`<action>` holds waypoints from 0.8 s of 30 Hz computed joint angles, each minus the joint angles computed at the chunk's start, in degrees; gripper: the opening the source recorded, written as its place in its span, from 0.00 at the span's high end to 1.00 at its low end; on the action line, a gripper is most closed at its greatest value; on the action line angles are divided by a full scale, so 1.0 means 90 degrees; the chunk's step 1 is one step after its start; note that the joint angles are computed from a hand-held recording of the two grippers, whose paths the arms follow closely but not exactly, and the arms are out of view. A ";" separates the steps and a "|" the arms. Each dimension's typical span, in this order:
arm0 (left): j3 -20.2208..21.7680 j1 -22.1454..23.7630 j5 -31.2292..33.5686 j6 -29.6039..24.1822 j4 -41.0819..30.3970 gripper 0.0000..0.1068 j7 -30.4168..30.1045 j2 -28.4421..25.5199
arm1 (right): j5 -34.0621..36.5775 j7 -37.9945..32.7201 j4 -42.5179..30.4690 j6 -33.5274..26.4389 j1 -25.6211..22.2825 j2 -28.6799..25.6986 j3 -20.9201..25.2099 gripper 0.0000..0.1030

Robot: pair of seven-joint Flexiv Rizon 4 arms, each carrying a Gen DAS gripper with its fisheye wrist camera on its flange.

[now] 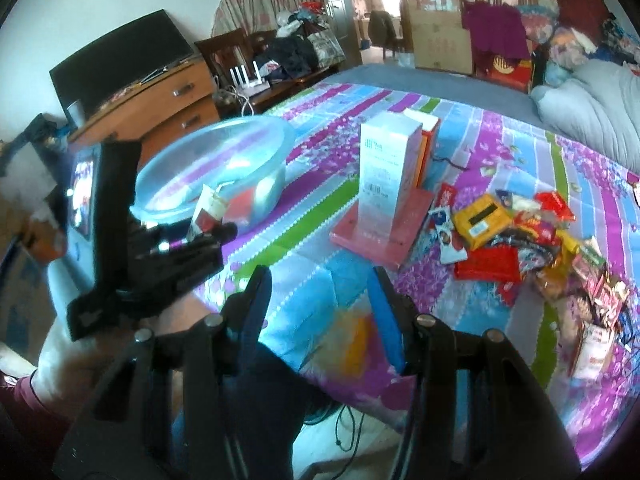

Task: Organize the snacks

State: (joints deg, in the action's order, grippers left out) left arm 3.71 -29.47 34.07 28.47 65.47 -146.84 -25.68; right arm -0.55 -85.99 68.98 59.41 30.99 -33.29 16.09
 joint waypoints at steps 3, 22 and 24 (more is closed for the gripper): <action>0.0061 0.0070 0.0056 0.0030 0.0015 0.60 -0.0018 0.0004 | -0.0617 0.0047 -0.0071 0.0312 0.0239 -0.0233 -0.0403 0.58; -0.0047 0.0746 -0.0399 0.1028 0.0629 0.58 -0.0138 0.0148 | -0.0184 0.0730 -0.0454 -0.0721 -0.0468 -0.0963 -0.0566 0.22; 0.0085 0.0663 -0.0274 0.0725 0.0265 0.60 -0.0063 0.0020 | -0.0029 0.0785 -0.0854 -0.1062 -0.0621 -0.1206 -0.0436 0.22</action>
